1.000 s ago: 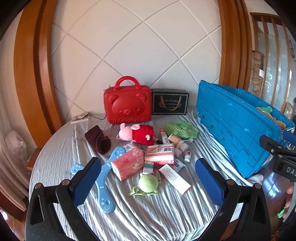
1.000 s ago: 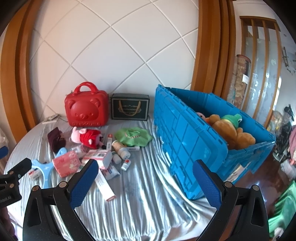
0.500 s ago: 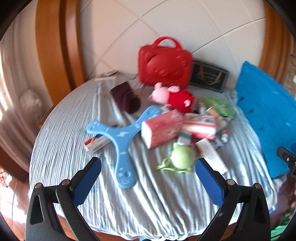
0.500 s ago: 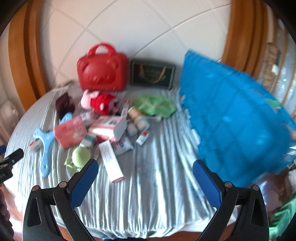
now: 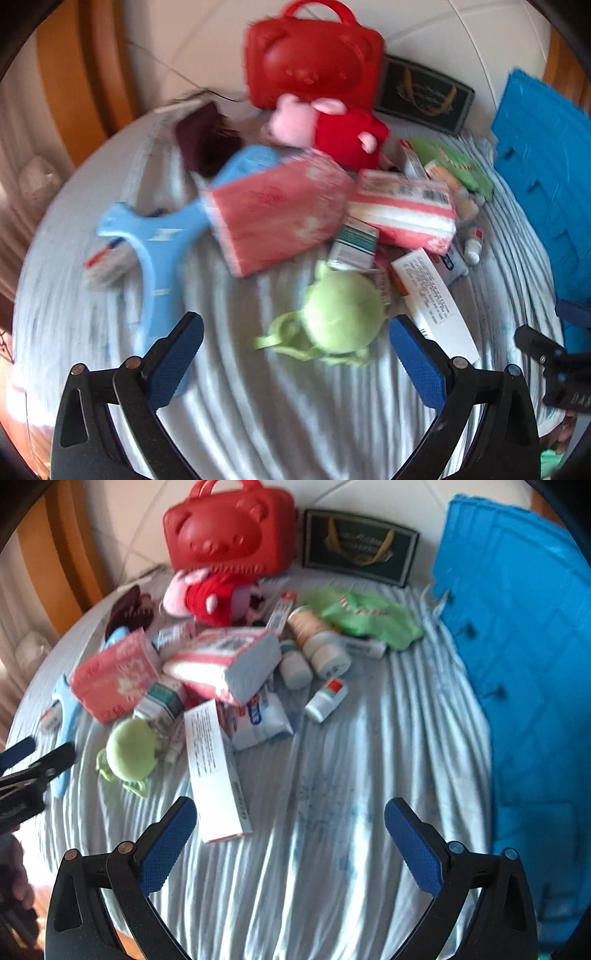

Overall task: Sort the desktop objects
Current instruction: 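Grasp the green plush toy with the left tool while the right tool grasps the white medicine box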

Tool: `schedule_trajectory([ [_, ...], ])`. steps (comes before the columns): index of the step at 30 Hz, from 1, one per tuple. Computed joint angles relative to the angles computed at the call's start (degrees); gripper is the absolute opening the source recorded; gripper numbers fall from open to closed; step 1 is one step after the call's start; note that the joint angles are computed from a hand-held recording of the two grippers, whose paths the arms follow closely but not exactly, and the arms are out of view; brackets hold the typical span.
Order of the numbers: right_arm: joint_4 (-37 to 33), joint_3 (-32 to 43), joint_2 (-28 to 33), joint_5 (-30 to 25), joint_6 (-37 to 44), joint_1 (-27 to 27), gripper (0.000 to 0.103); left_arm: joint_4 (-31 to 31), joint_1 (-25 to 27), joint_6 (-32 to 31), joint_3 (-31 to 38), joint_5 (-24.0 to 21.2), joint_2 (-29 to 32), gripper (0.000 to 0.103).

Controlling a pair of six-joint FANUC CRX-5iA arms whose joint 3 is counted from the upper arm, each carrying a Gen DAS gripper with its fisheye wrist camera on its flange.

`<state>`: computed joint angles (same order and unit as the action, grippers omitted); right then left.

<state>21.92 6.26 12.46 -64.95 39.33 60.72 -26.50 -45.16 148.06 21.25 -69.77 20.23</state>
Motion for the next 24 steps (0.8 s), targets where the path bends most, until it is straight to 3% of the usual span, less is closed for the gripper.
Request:
schedule_trajectory([
  [2, -0.78, 0.54, 0.97, 0.14, 1.52, -0.61, 0.103, 1.91, 0.62, -2.46, 1.88, 0.74, 2.81, 0.094],
  [4, -1.86, 1.28, 1.84, 0.27, 3.00, -1.26, 0.103, 3.93, 1.25, -5.08, 3.24, 0.95, 5.24, 0.083],
  [5, -2.19, 1.57, 2.19, 0.36, 3.42, -1.46, 0.103, 5.18, 1.68, -6.51, 3.92, 0.33, 6.46, 0.068],
  [6, -2.91, 2.06, 2.64, 0.47, 4.18, -1.69, 0.103, 6.78, 2.27, -7.66, 3.59, 0.75, 6.86, 0.059],
  [14, -10.65, 7.09, 7.00, 1.34, 10.86, -2.65, 0.102, 4.96, 1.43, -4.72, 0.54, 0.09, 3.96, 0.057],
  [15, -10.62, 7.90, 7.87, 1.11, 11.32, -2.57, 0.099, 4.77, 1.40, -4.16, -0.15, 0.25, 3.27, 0.057],
  [17, -10.90, 9.22, 9.09, 0.55, 12.07, -2.42, 0.082, 4.46, 1.24, -3.11, -1.26, 0.53, 2.15, 0.057],
  [21, -11.81, 12.71, 12.20, -1.62, 14.24, -2.18, 0.075, 4.01, 1.24, -3.77, -1.27, -0.05, 1.64, 0.057],
  [24, -11.71, 14.71, 14.33, -3.55, 14.72, -1.92, 0.046, 3.84, 1.11, -3.79, -1.60, 0.05, 0.97, 0.057],
])
